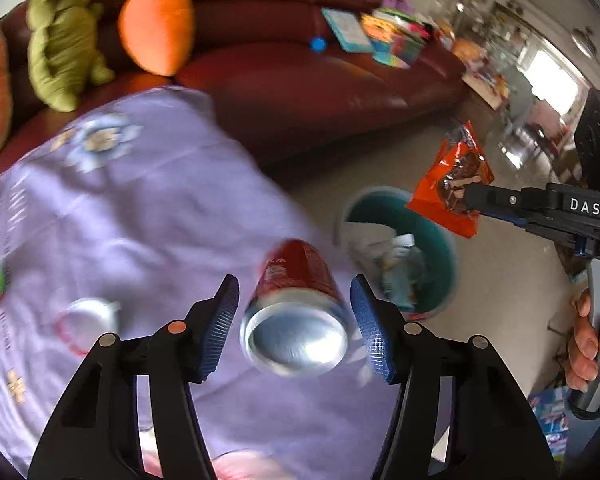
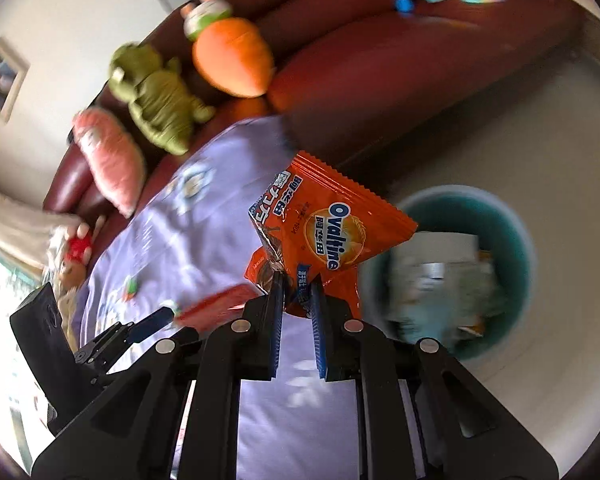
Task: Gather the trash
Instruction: 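Carry the can and Ovaltine wrapper over the teal bucket and open both grippers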
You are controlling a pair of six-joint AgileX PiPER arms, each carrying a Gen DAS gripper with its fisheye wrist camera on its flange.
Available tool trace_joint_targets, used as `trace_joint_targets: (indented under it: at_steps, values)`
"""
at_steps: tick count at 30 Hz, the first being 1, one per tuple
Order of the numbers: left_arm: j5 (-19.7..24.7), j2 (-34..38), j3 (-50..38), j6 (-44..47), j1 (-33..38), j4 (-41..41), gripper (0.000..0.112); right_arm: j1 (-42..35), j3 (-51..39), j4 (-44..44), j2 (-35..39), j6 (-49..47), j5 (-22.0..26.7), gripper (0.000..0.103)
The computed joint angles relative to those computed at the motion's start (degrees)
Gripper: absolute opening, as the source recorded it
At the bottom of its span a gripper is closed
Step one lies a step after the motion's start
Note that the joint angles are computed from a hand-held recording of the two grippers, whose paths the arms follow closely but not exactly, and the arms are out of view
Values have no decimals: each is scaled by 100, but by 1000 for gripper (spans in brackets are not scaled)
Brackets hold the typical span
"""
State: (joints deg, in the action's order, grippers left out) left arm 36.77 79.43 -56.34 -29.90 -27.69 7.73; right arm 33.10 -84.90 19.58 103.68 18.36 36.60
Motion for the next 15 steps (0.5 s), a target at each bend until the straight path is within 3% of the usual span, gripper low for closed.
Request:
trace_joint_targets:
  at_steps: [7,11,15]
  values:
    - [-19,1247,-881,-259,-386,175,55,-945,953,990,-260,-1115,-255,13]
    - [127,1357,-738,-821,-744,715,55,-1056,1296,1670,-53,-1867,-401,13]
    - [278,1189,-498,-1359,-1051,1142,55,-903,1793,2983,158,-2983,-474,13]
